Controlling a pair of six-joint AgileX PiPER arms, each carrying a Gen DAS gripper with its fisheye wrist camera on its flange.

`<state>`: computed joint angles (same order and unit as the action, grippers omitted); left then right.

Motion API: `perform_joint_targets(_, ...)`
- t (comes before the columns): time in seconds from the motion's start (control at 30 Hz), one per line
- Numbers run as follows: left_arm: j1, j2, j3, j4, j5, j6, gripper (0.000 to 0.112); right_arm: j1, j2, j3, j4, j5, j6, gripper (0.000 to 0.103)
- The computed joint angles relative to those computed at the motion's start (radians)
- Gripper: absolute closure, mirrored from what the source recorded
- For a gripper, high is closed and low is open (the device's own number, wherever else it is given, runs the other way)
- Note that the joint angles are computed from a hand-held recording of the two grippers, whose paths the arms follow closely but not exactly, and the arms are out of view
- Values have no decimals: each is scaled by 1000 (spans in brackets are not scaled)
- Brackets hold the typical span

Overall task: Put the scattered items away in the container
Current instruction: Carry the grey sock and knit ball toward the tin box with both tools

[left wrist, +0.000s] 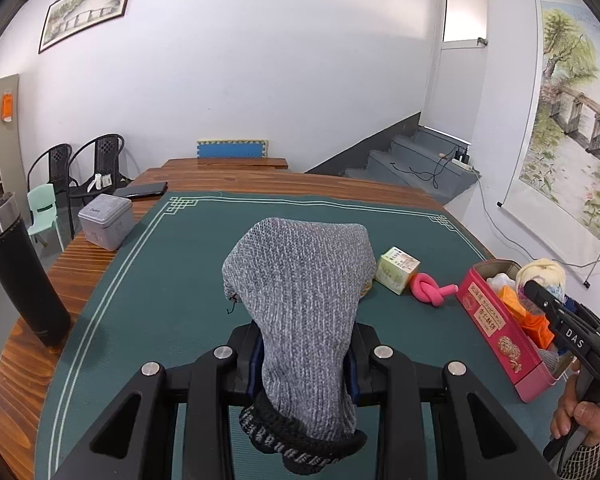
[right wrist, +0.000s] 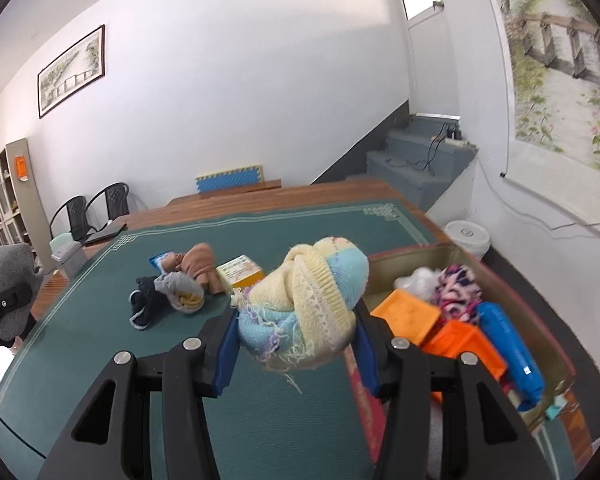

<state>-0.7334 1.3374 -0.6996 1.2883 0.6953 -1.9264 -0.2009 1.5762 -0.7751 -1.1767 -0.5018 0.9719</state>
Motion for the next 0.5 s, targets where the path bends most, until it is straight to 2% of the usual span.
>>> perform_joint_targets(0.27, 0, 52, -13, 27, -36, -31, 80, -51, 34, -44, -44, 4, 86, 50)
perform_joint_targets(0.5, 21, 136, -65, 81, -120, -62, 80, -140, 10, -20, -27, -40, 33, 50)
